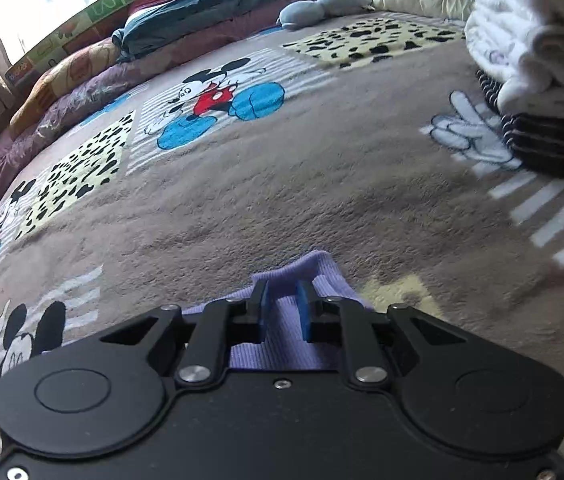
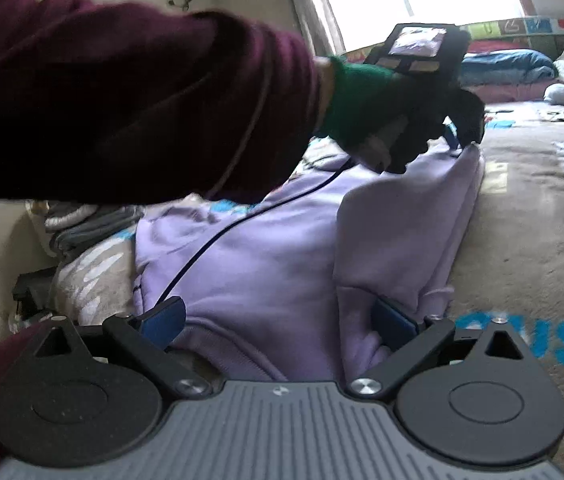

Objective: Fold clothes

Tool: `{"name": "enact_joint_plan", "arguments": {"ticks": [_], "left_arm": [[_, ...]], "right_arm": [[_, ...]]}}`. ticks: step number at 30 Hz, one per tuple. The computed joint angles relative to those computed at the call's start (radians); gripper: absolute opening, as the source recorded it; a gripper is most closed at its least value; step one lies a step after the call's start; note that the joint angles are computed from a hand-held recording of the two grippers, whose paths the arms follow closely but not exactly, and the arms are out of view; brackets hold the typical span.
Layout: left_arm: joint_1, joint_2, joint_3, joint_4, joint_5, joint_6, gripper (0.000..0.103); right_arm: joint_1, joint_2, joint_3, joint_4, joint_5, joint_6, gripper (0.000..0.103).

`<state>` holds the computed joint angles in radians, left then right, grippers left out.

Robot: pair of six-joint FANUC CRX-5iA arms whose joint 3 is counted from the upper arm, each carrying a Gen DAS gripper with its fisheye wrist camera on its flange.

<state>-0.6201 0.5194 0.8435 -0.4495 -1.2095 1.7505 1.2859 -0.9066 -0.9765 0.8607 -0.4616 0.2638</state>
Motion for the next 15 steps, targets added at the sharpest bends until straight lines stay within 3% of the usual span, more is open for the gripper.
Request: {"name": "enact_joint_plan", "arguments": {"ticks": [3, 7, 12, 14, 15], "left_arm": [[0.01, 0.005, -0.004, 0.009, 0.008, 0.033, 0.014], [0.035, 0.01, 0.046, 0.064, -0.04, 0.083, 0.015], [0.038, -0.17, -0.146, 0.048, 0.041, 0.151, 0.015], [0.051, -0.257, -0.249, 0.06, 0.074, 0.187, 0.019], [0.054, -0.306, -0.308, 0.063, 0.095, 0.205, 0.027]], "right_arm": [[0.009, -0.002, 0.0, -0.017, -0.002, 0.009, 0.1], [-0.011, -0.003, -0.003, -0.036, 0.029, 0.016, 0.1], [-0.046, -0.009, -0.033, 0.017, 0.086, -0.026, 0.1], [-0.063, -0.013, -0.047, 0.045, 0.108, -0.054, 0.1], [-0.067, -0.014, -0.052, 0.065, 0.112, -0.072, 0.1]]}}
